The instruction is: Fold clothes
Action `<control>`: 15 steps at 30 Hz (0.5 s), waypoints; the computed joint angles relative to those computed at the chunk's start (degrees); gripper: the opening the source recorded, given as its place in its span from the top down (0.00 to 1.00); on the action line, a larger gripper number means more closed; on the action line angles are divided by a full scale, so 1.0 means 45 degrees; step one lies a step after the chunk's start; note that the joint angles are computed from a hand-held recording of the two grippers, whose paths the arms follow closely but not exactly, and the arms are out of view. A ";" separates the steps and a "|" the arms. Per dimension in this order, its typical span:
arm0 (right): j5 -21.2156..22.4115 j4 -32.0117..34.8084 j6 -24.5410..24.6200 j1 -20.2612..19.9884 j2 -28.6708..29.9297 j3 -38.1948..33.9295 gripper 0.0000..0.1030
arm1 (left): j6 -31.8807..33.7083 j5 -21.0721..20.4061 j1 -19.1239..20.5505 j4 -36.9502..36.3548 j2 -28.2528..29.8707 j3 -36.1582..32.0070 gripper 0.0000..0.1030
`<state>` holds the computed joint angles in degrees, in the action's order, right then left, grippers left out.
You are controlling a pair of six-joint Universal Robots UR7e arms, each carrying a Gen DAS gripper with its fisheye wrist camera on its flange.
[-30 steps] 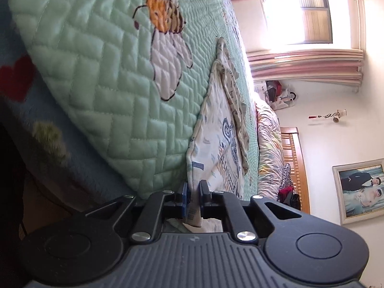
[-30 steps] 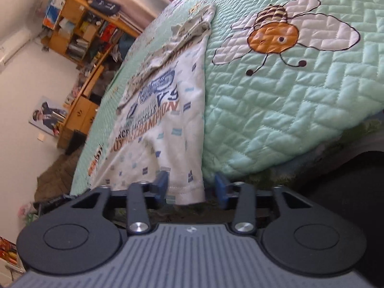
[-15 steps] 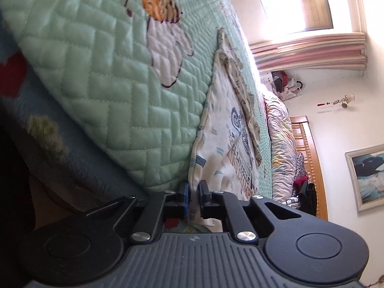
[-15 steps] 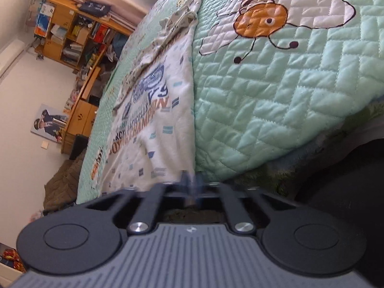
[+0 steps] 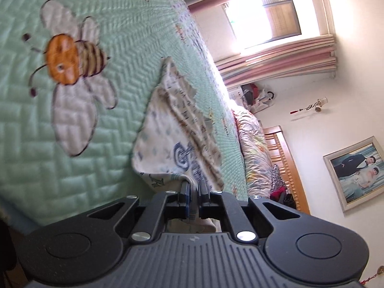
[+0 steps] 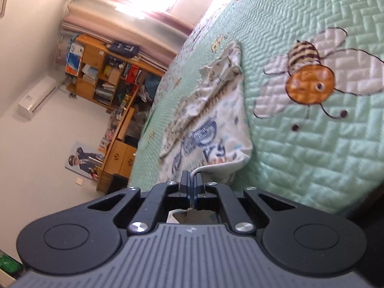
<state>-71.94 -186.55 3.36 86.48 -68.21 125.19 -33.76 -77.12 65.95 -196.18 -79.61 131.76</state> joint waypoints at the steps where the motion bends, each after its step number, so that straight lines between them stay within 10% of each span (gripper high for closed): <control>1: 0.0018 -0.0093 0.0210 0.0058 0.0090 -0.0143 0.97 | -0.0005 -0.0038 -0.0010 -0.0066 0.0052 -0.0075 0.94; 15: 0.0034 -0.0087 0.1508 0.0593 0.1159 -0.2142 0.97 | -0.0371 -0.0392 0.0416 -0.0043 0.0667 -0.1859 0.94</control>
<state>-71.78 -186.94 10.15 89.15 -63.00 115.55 -35.43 -78.88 67.83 -196.38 -76.61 123.39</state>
